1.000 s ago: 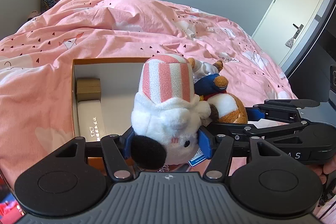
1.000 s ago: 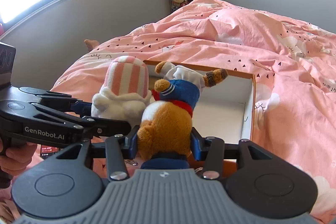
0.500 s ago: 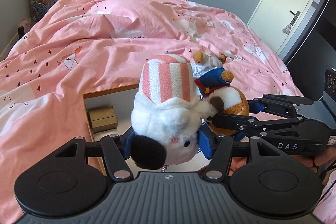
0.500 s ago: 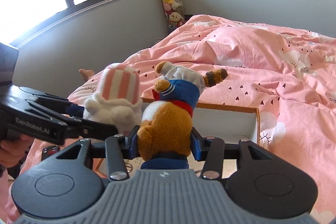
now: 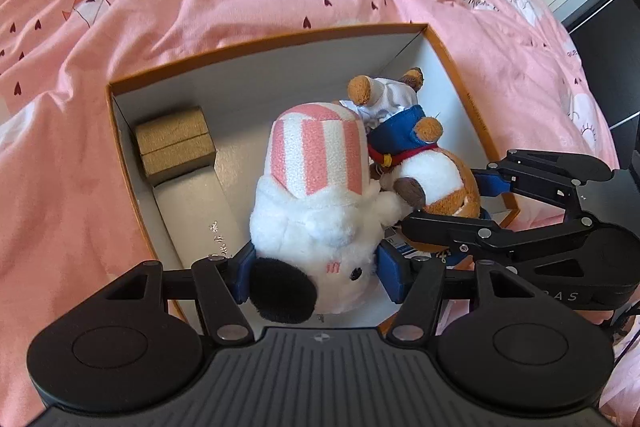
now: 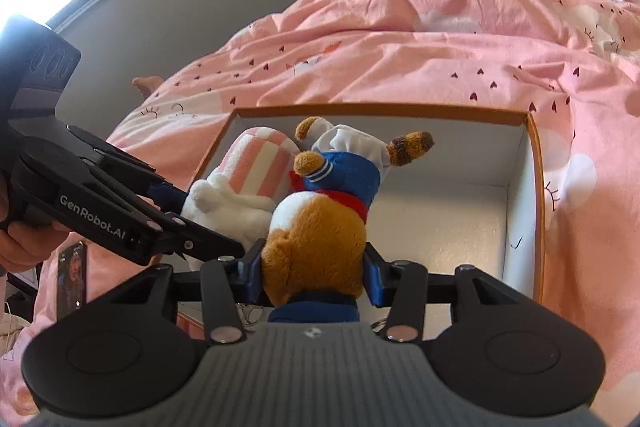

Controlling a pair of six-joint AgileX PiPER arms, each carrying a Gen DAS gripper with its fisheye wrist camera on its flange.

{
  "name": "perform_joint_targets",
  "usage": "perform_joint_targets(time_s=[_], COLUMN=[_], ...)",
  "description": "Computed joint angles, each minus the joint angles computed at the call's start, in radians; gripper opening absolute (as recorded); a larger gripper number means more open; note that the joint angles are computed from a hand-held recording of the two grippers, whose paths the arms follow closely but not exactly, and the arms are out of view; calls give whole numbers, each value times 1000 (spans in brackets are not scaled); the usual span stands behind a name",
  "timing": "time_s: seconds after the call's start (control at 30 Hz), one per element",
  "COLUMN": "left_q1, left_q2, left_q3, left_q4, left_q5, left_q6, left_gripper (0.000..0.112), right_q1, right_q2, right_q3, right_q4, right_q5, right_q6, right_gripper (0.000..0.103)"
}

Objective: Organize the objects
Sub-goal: 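Lower the white plush into the box with the left gripper while the right gripper releases the bear plush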

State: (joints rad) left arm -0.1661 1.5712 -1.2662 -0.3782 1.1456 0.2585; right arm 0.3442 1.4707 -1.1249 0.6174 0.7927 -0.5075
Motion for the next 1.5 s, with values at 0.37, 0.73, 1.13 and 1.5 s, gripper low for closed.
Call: perform_joint_targets(time_s=[0.37,0.73,1.13,1.5], left_q1=[-13,-28,33,56], left_q2=[93,105,-3,-47], left_q3=[18,85,145,201], left_q4=[19,38,-20,-48], left_q5=[18,-16,-19,-74], left_q6=[-24,-161,-4,-33], left_gripper=[69,73,77,46], right_q1=[-41,-44,-58,-63], right_q2=[181,281,286,292], right_q3=[-50,-84,-131,-149], right_q4=[23,-34,-64,-81], right_q5=[110,119,181,188], right_q6=[-3,86,12,11], right_gripper=[50,52,63,47])
